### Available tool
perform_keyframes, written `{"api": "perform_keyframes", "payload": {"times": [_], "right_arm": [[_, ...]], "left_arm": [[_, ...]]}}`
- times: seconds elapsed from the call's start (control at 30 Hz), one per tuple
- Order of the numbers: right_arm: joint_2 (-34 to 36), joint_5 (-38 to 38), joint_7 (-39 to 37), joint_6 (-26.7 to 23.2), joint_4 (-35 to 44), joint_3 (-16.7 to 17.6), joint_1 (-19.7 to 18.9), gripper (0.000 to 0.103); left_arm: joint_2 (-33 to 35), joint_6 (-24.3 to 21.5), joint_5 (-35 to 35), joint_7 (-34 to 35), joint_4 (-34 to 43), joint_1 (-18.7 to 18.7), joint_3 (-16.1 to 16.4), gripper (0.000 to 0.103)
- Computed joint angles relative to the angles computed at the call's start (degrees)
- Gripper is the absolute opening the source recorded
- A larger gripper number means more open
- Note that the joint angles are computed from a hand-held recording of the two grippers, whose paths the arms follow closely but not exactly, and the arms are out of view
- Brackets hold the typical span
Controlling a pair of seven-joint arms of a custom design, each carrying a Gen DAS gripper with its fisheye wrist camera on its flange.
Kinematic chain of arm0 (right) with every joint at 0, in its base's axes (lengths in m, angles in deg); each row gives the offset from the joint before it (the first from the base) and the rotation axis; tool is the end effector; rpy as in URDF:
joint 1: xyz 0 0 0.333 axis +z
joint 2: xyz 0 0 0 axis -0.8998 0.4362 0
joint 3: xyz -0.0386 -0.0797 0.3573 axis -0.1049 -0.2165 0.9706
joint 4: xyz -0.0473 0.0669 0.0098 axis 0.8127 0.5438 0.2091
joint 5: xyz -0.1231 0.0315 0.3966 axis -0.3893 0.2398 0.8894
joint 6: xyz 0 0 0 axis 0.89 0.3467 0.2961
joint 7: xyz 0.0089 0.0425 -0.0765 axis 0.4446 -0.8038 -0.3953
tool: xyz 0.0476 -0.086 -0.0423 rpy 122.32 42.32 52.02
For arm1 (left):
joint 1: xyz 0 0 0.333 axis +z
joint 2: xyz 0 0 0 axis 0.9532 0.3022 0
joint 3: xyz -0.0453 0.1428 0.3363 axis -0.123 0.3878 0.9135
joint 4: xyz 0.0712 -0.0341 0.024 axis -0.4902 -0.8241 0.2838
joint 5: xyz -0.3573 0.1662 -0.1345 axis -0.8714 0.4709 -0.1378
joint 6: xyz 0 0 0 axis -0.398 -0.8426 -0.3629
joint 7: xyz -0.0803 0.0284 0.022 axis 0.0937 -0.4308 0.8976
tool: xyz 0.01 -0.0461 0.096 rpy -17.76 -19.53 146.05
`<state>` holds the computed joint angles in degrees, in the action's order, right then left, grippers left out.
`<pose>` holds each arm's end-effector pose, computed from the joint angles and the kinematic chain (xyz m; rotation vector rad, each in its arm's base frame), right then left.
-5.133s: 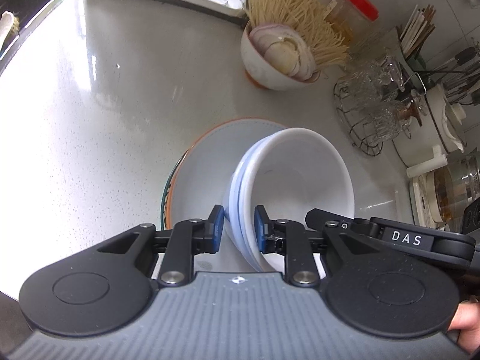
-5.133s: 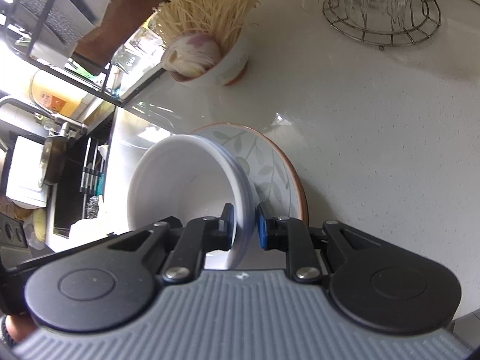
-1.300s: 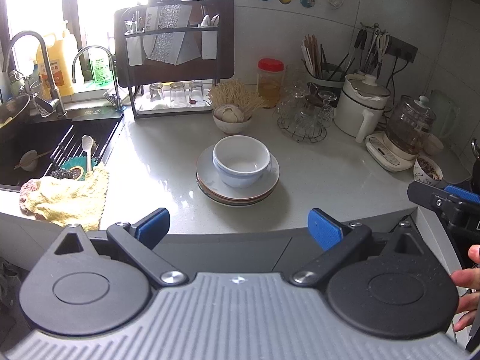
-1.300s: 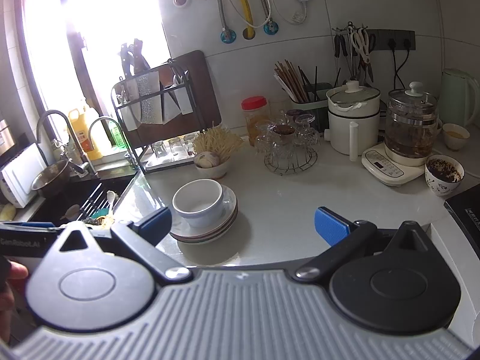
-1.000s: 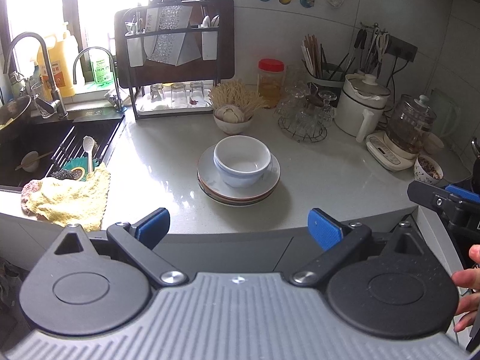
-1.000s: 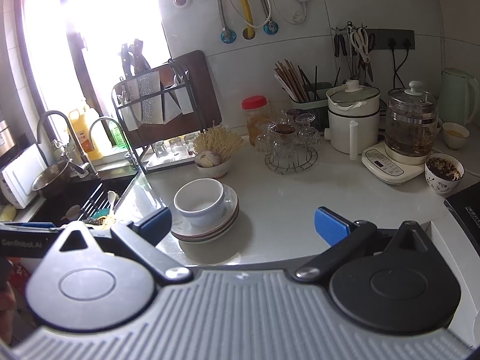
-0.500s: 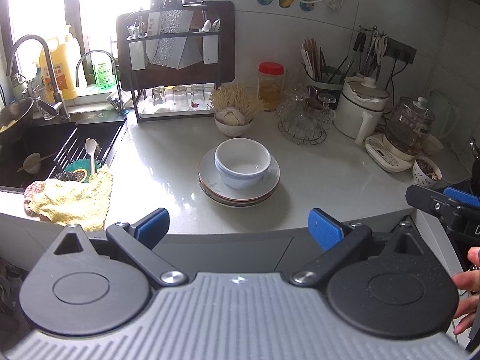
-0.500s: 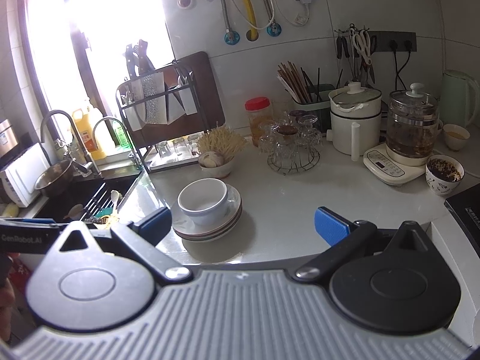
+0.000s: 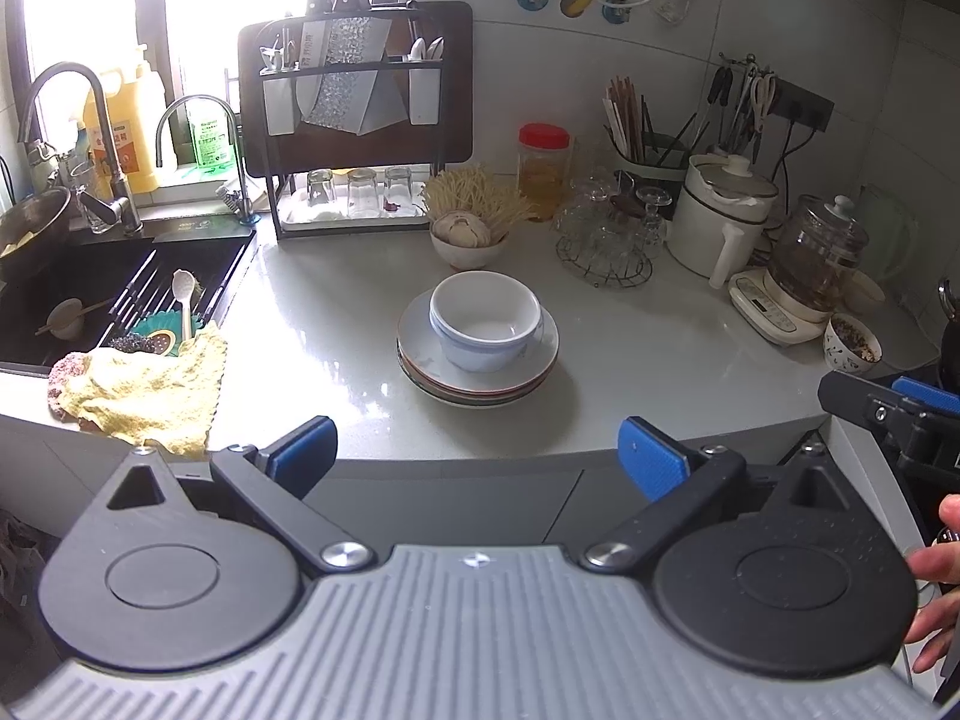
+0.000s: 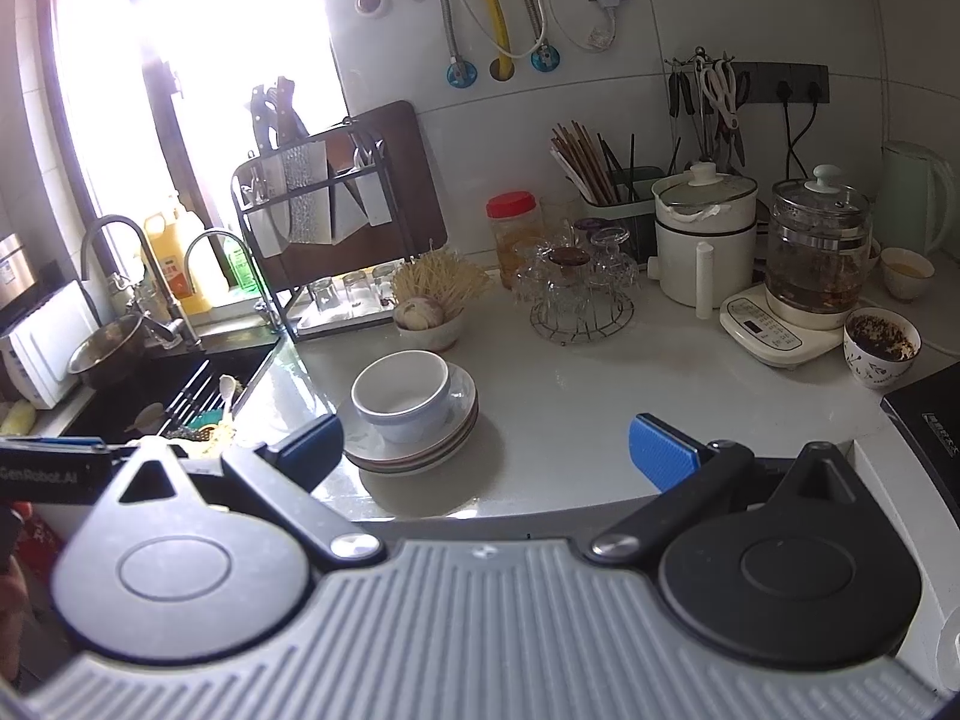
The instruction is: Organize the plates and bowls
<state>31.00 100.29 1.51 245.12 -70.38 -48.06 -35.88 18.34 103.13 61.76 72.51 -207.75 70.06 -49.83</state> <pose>0.5786 0.3151 0.5032 -1.5172 1.4474 -0.6033 0.5629 -0.1071 0.5518 -1.7731 1.6895 -0.8212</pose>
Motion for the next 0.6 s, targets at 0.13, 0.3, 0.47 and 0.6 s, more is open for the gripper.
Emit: {"api": "perform_keyframes", "payload": {"times": [0.13, 0.3, 0.47, 0.6], "right_arm": [[0.0, -1.6, 2.1, 0.3, -0.4, -0.1, 0.1, 0.103], [-0.4, -3.3, 3.6, 0.3, -1.3, -0.9, 0.9, 0.103], [-0.5, -1.0, 2.1, 0.0, -1.2, -1.1, 0.9, 0.103], [-0.4, 0.2, 0.8, 0.0, -1.2, -0.7, 0.6, 0.103]], "left_arm": [[0.1, 0.2, -0.1, -0.1, -0.1, 0.0, -0.1, 0.102], [0.0, 0.5, 0.7, -1.1, -0.4, 0.1, -0.2, 0.102], [-0.4, 0.8, 0.0, -0.8, -1.0, -0.3, 0.0, 0.102], [-0.6, 0.2, 2.0, -2.8, -1.2, 0.2, -0.5, 0.102]]}}
